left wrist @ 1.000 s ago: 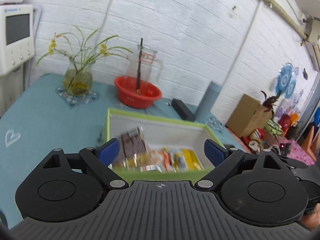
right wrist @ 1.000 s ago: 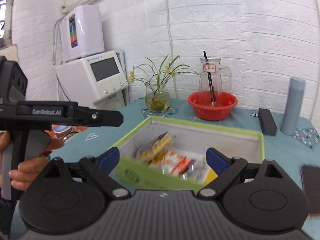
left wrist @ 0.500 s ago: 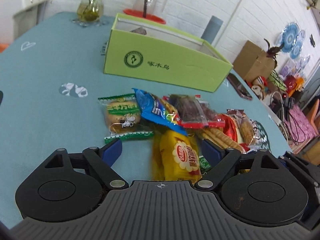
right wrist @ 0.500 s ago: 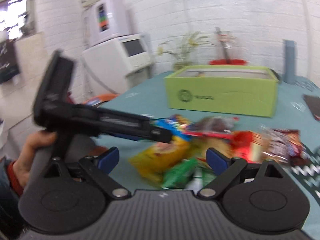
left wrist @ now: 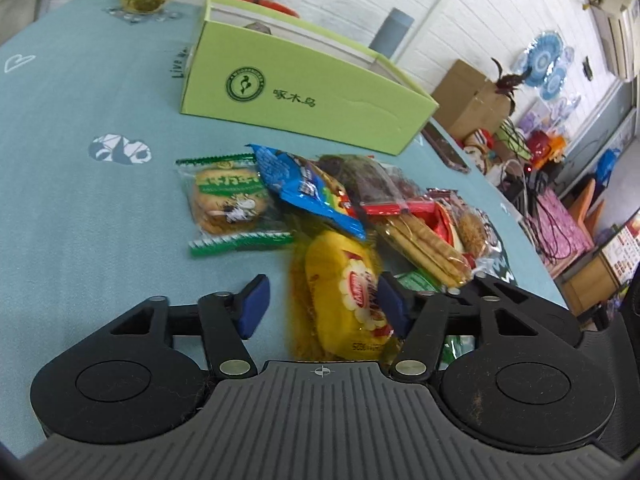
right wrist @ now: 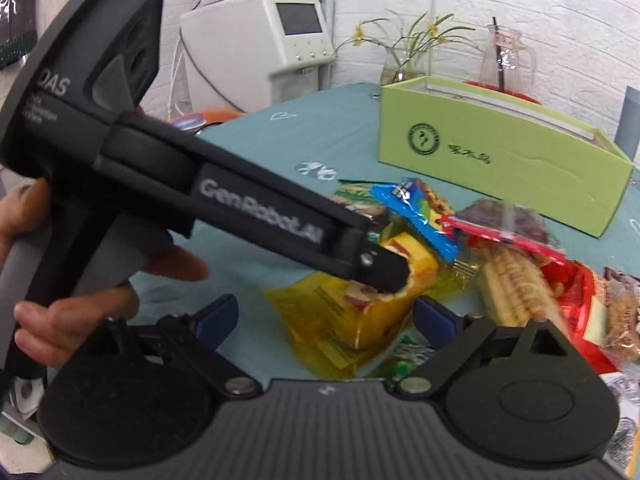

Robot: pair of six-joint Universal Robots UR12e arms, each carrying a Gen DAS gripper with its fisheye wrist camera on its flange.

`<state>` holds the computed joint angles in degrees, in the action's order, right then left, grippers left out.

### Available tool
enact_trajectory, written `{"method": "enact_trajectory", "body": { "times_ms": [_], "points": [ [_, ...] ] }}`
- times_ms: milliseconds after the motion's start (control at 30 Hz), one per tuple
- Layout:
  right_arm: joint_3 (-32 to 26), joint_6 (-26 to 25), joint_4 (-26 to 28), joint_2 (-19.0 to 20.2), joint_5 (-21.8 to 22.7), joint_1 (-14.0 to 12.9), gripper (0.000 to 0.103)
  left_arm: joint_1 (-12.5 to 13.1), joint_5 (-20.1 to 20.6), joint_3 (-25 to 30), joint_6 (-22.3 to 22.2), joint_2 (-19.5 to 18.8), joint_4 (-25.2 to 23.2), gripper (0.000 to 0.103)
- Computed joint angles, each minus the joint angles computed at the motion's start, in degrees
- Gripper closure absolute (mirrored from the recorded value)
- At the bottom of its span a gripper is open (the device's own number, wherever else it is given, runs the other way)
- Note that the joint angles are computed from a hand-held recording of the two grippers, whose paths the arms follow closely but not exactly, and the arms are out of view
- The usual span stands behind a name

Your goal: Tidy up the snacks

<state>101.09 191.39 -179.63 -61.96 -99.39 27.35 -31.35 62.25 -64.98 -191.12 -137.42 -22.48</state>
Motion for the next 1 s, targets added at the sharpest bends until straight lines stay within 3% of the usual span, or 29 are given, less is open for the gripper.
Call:
{"method": "enact_trajectory", "body": {
  "times_ms": [200, 267, 333, 400, 467, 600, 633, 667, 700, 867, 1000],
  "points": [
    [-0.32, -1.29, -2.62, 0.86, 10.18, -0.31, 0.01, 0.7, 4.23, -8.51, -1.13, 4.95, 2.77, 0.071],
    [-0.38, -0.5, -3.15, 1.04, 9.49, 0.11, 0.01, 0.68, 6.88, -10.79, -2.03, 6.44, 4.04, 0.06],
    [0.25, 0.89, -3.44, 0.61, 8.87, 0.31, 0.01, 0.56, 9.4, -12.27, -1.97, 7.26, 6.92, 0.04],
    [0.67, 3.59, -3.46, 0.31, 8.46, 0.48, 0.01, 0.6, 10.19, -12.4, -2.06, 7.28, 8.57, 0.035],
    [0.52, 5.77, -3.4, 0.6, 9.68, 0.41, 0.009, 0.75, 9.21, -11.17, -2.44, 6.68, 7.14, 0.035],
    [-1.16, 4.06, -2.64, 1.59, 7.72, 1.19, 0.009, 0.72, 8.2, -10.08, -0.15, 5.98, 3.67, 0.046],
    [-1.54, 3.17, -2.38, 1.78, 8.01, 1.22, 0.009, 0.7, 8.12, -10.3, 0.67, 6.11, 3.56, 0.068],
    [-1.8, 2.43, -2.26, 1.88, 7.95, 1.3, 0.018, 1.0, 6.12, -10.57, 0.75, 6.25, 3.26, 0.082],
    [-1.96, 1.5, -2.56, 1.97, 7.03, 1.54, 0.024, 1.08, 5.85, -11.02, -0.28, 6.53, 3.61, 0.086],
    [-2.25, -0.49, -7.11, 1.7, 7.26, 1.34, 0.026, 1.48, 5.34, -11.91, -4.41, 7.78, 8.25, 0.087],
    [-3.8, -3.69, -9.74, 1.47, 5.43, -0.09, 0.025, 0.93, 5.75, -5.61, -3.86, 5.45, 9.31, 0.086]
  ]
}}
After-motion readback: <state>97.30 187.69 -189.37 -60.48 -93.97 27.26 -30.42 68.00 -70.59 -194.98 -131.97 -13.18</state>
